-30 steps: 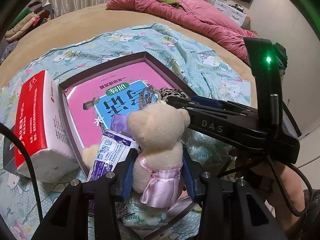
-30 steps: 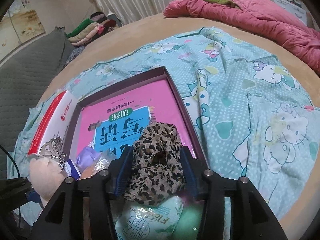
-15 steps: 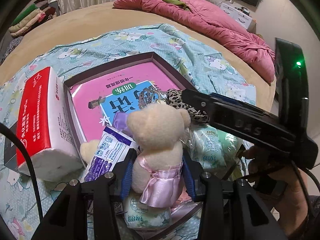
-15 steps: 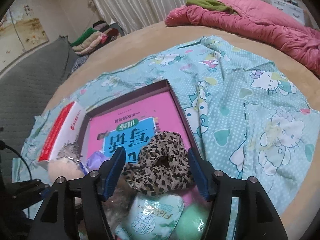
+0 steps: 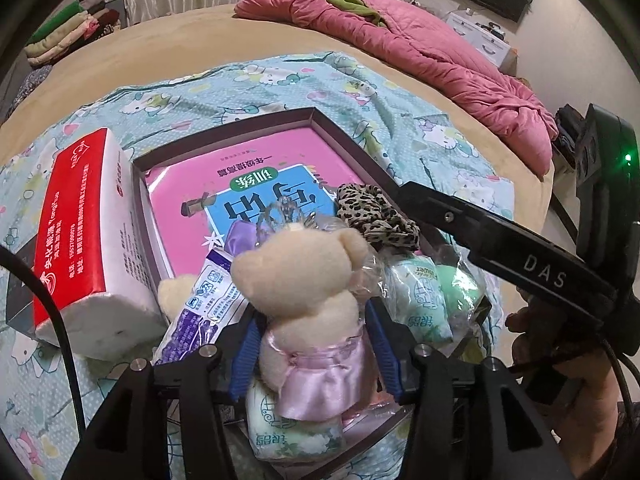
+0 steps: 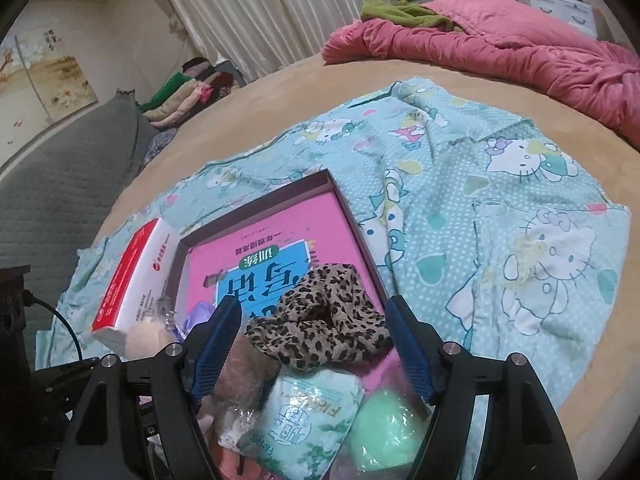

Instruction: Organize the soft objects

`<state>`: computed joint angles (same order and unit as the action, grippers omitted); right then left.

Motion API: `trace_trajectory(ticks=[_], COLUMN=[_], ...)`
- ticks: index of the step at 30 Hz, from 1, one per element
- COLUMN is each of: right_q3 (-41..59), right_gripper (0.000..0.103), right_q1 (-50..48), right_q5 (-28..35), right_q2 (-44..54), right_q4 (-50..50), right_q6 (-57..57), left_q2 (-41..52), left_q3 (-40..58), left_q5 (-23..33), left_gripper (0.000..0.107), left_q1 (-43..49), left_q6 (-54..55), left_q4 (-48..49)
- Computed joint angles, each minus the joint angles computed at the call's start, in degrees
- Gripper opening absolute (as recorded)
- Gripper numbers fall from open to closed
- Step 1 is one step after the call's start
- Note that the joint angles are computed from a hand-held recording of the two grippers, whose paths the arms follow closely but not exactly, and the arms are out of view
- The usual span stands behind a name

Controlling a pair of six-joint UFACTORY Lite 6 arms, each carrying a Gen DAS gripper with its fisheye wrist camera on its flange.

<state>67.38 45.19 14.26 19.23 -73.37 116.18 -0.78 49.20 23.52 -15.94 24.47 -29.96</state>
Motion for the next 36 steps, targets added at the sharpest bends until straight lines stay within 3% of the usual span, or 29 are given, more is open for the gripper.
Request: trace_trajectory(ticks=[12, 23, 29, 36], right_q3=[-3.38, -3.48, -3.12, 2.66], right_gripper=[0.076, 0.077, 0.077, 0.077], right_q1=[1.13, 3.49, 6.4, 12.54], right_q5=[2.24, 6.87, 11.11, 19.65], right_q2=[-4.48, -6.7, -8.88, -7.88], right_q4=[-4.47, 0.62, 2.31, 9.92], right_q6=[6.99, 6.35, 7.91, -0.64], left_q2=[-2.07, -6.12, -11.54, -19.93], left_q3=[-0.47, -1.71, -3.88, -5.95], left_q5=[1.4, 3.36, 5.16, 8.32], left_gripper=[0.064, 0.081, 0.086, 0.088], left_q1=[1.2, 4.11, 7.14, 11.03], left_q6=[-0.09, -1.89, -0.89, -1.56], left_q4=[-0.39, 1.92, 2.63, 5.68])
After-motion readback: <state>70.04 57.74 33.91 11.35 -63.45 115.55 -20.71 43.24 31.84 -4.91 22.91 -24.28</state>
